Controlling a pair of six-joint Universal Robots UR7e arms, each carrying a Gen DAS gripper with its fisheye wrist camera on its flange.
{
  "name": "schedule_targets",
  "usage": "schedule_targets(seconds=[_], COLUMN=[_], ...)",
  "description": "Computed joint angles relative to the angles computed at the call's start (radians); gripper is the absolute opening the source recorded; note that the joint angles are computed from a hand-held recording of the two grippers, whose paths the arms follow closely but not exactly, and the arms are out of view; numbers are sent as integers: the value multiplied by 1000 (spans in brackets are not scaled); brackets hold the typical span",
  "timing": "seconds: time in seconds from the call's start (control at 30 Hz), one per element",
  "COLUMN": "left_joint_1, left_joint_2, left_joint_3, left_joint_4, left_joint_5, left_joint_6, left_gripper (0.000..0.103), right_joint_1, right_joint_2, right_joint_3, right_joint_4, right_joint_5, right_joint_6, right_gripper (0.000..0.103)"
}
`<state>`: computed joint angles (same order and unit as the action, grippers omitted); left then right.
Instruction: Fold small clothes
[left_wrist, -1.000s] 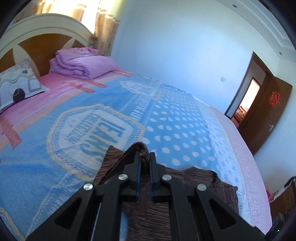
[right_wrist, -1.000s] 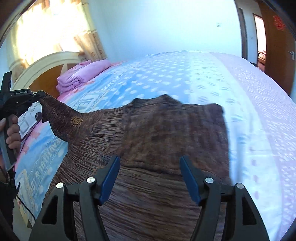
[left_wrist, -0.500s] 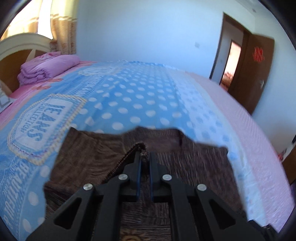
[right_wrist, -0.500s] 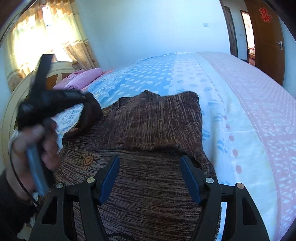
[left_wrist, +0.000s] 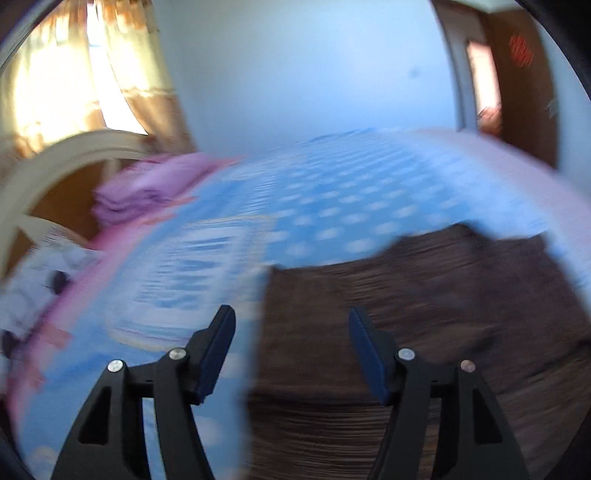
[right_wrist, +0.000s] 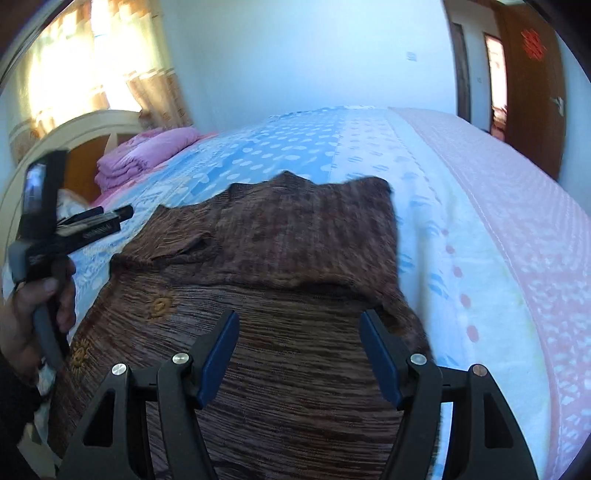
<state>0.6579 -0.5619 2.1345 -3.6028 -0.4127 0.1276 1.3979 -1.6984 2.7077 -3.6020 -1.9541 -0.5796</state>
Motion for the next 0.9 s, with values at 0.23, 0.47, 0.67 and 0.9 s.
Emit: schedule_targets(seconds=[0.23, 0.47, 0.67, 0.9], left_joint_1=[151, 163, 195, 206], left_joint_2=[-44, -56, -60, -71], left_joint_3=[-56, -18, -31, -25], left_joint_4=[311, 289, 254, 244], left_joint_5=[33, -15, -56, -88], left_joint_6=[-101, -115, -101, -108], left_gripper=[66, 72, 76, 77], right_joint_1=[262, 331, 286, 242], right_joint_2=[244, 597, 692, 672], right_joint_3=[-198, -420, -533, -595], right_joint_4=[155, 142, 175, -63], right_joint_5=[-192, -330, -348, -537], right_joint_6=[20, -28, 38, -50], right_gripper=[68, 68, 68, 68])
